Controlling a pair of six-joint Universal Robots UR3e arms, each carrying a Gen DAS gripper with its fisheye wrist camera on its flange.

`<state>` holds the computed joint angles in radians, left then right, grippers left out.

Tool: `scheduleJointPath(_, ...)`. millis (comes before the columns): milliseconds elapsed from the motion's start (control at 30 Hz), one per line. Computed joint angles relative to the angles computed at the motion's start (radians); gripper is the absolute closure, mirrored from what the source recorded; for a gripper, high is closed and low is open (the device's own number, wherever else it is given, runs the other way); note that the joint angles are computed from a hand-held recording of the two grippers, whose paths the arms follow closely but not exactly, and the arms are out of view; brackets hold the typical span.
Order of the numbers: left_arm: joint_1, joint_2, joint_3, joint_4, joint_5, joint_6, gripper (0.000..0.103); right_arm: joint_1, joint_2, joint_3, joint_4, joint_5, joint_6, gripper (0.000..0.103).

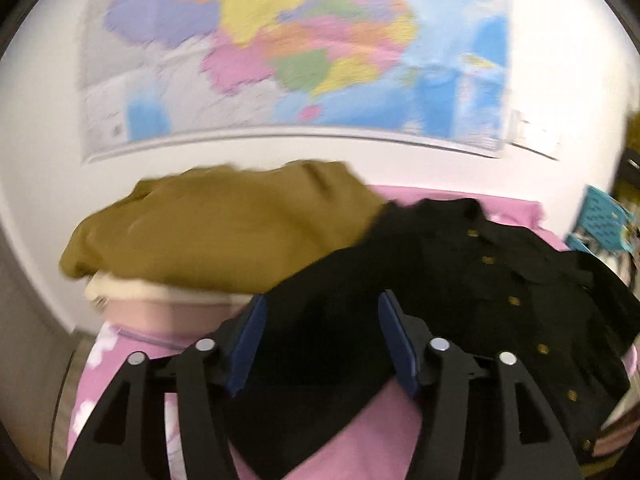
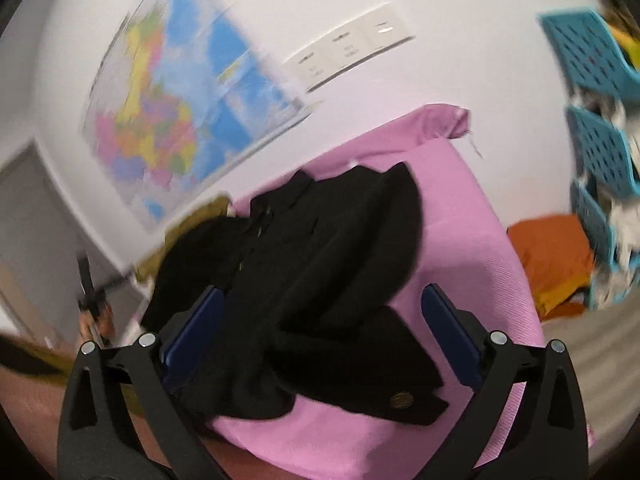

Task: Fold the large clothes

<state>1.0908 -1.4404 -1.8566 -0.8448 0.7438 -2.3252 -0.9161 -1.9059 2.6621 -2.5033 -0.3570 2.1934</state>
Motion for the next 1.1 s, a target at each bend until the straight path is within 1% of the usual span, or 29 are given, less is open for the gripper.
scheduleJointPath(33,-0.025,0.010,-0.011,0.002,-0.002,0.006,0.042,0.071,0.087,-0.010,-0.207,-0.077,0.123,0.010)
scheduleJointPath(67,-0.041,0.020,-0.019,-0.011,-0.006,0.020,0.042,0.126,0.157,-0.031,-0.331,-0.135,0.208,0.017)
scheduleJointPath(100,-0.062,0.013,-0.018,-0.026,-0.010,0.037,0.042,0.189,0.214,-0.079,-0.371,-0.196,0.269,0.044)
scheduleJointPath(133,-0.081,-0.001,-0.011,-0.042,-0.014,0.054,0.042,0.214,0.230,-0.121,-0.327,-0.203,0.265,0.071)
scheduleJointPath(200,-0.129,-0.017,0.013,-0.077,-0.014,0.070,0.042,0.216,0.164,-0.121,-0.346,-0.192,0.271,0.088)
scheduleJointPath(233,-0.138,0.001,0.001,-0.101,-0.020,0.089,0.042,0.212,0.085,-0.147,-0.293,-0.176,0.281,0.090)
scheduleJointPath(300,-0.171,-0.026,0.026,-0.126,-0.030,0.100,0.042,0.193,-0.022,-0.204,-0.191,-0.127,0.301,0.090)
scheduleJointPath(333,-0.176,-0.030,0.032,-0.146,-0.046,0.114,0.042,0.193,-0.065,-0.266,-0.146,-0.098,0.324,0.090)
scheduleJointPath(367,-0.187,-0.046,0.057,-0.174,-0.068,0.122,0.041,0.203,-0.078,-0.309,-0.133,-0.096,0.343,0.090)
scheduleJointPath(400,-0.191,-0.046,0.058,-0.186,-0.079,0.125,0.039,0.238,-0.065,-0.383,-0.151,-0.105,0.393,0.090)
scheduleJointPath(433,-0.204,-0.059,0.078,-0.196,-0.086,0.118,0.038,0.274,-0.043,-0.459,-0.131,-0.110,0.416,0.090)
scheduleJointPath(467,-0.215,-0.063,0.086,-0.206,-0.093,0.117,0.037,0.344,0.018,-0.564,-0.139,-0.114,0.453,0.090)
scheduleJointPath(500,-0.223,-0.076,0.110,-0.238,-0.111,0.129,0.037,0.409,0.072,-0.650,-0.137,-0.142,0.479,0.090)
scheduleJointPath(533,-0.231,-0.084,0.127,-0.258,-0.118,0.132,0.037,0.478,0.131,-0.742,-0.121,-0.192,0.493,0.090)
scheduleJointPath(567,-0.239,-0.092,0.148,-0.284,-0.122,0.142,0.037,0.551,0.187,-0.846,-0.056,-0.254,0.479,0.089)
scheduleJointPath(600,-0.247,-0.100,0.170,-0.317,-0.128,0.164,0.037,0.652,0.285,-0.951,-0.071,-0.330,0.511,0.089)
scheduleJointPath(633,-0.252,-0.098,0.174,-0.327,-0.134,0.177,0.036,0.724,0.373,-1.056,-0.030,-0.373,0.510,0.088)
scheduleJointPath(667,-0.254,-0.094,0.172,-0.332,-0.138,0.188,0.035,0.814,0.477,-1.161,-0.022,-0.451,0.546,0.088)
scheduleJointPath(733,-0.261,-0.098,0.187,-0.364,-0.148,0.220,0.033,0.908,0.648,-1.370,0.087,-0.520,0.557,0.087)
scheduleJointPath(767,-0.262,-0.098,0.190,-0.377,-0.149,0.230,0.033,0.966,0.753,-1.475,0.109,-0.579,0.609,0.087)
scheduleJointPath(800,-0.269,-0.104,0.196,-0.385,-0.146,0.230,0.033,0.987,0.840,-1.579,0.162,-0.574,0.596,0.087)
scheduleJointPath(833,-0.276,-0.113,0.207,-0.401,-0.145,0.236,0.033,1.010,0.922,-1.684,0.208,-0.588,0.624,0.084)
scheduleJointPath(867,-0.287,-0.119,0.209,-0.407,-0.141,0.241,0.033,1.029,1.024,-1.789,0.223,-0.587,0.679,0.080)
scheduleJointPath(900,-0.295,-0.124,0.208,-0.405,-0.136,0.241,0.033,1.041,1.092,-1.893,0.286,-0.596,0.693,0.065)
scheduleJointPath(933,-0.309,-0.133,0.212,-0.412,-0.128,0.243,0.033,1.054,1.159,-1.988,0.313,-0.625,0.734,0.050)
scheduleJointPath(967,-0.328,-0.145,0.220,-0.426,-0.115,0.243,0.033,1.063,1.197,-2.041,0.318,-0.652,0.763,0.049)
scheduleJointPath(1000,-0.343,-0.156,0.230,-0.436,-0.105,0.244,0.033,1.061,1.216,-2.052,0.310,-0.645,0.774,0.049)
scheduleJointPath(1033,-0.360,-0.164,0.235,-0.455,-0.099,0.254,0.033,1.052,1.206,-2.021,0.290,-0.623,0.776,0.048)
scheduleJointPath(1100,-0.401,-0.173,0.236,-0.480,-0.084,0.277,0.032,1.018,1.119,-1.844,0.204,-0.596,0.774,0.044)
